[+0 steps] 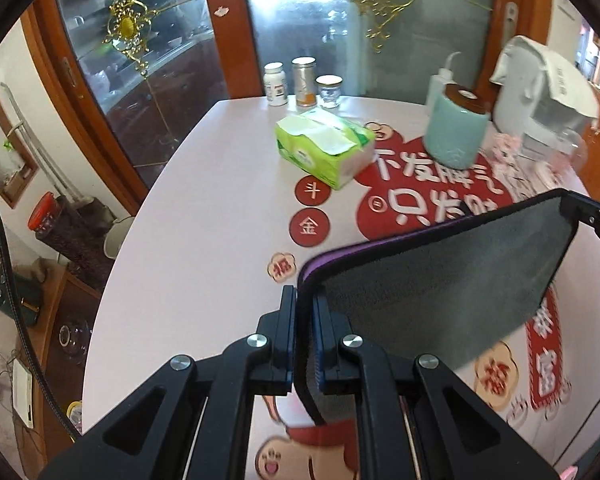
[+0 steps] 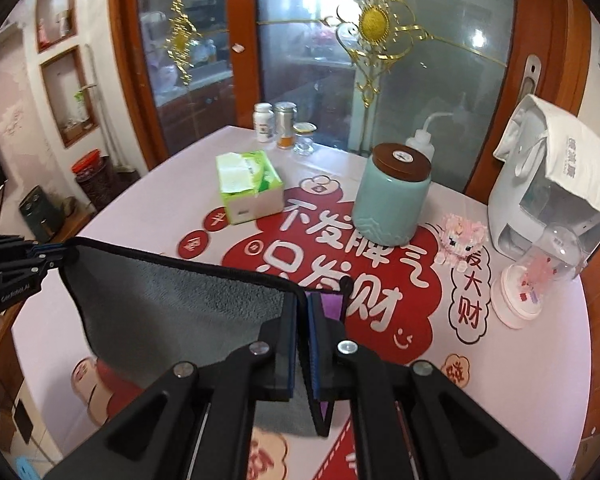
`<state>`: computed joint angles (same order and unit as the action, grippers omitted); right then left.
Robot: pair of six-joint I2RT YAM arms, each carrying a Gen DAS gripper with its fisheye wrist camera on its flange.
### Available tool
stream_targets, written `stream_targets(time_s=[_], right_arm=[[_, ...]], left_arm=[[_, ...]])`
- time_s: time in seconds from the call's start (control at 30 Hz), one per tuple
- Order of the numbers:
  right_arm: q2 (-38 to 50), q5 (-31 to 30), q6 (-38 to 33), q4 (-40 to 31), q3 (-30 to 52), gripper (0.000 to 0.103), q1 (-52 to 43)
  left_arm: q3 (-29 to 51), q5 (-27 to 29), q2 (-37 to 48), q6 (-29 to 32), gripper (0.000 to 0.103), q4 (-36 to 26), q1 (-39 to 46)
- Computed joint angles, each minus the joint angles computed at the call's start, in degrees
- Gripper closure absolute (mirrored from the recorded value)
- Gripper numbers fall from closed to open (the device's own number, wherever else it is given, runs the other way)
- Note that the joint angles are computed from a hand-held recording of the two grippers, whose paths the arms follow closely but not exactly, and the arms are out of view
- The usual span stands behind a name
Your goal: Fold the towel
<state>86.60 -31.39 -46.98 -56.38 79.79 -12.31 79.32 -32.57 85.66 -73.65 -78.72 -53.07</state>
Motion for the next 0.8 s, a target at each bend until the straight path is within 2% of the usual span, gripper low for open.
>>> stream_targets(time_s=[0.17,0.3,0.6,0.8], right_arm=[[4.90,6.34,7.13,8.51,-2.32,0.098,5.55],[8.32,10.59,10.07,13.54,-3.77,0.098,8.58],[16.96,18.36,14.59,20.23,-3.86,0.098,13.49],[20.60,20.84,16.60,22.79,-3.85,0.098,14.88]], left_arm=[[-6.07,3.55,1.41,6.29,0.097,10.06,7.69],[-9.74,6.56,4.61,10.89,0.097,17.28,12.70],[-13.62,11.35,11.28,16.19,0.097,27.85,19.11],[-15.38,13.51,13.34,18.02,0.097,31.62,21.48]])
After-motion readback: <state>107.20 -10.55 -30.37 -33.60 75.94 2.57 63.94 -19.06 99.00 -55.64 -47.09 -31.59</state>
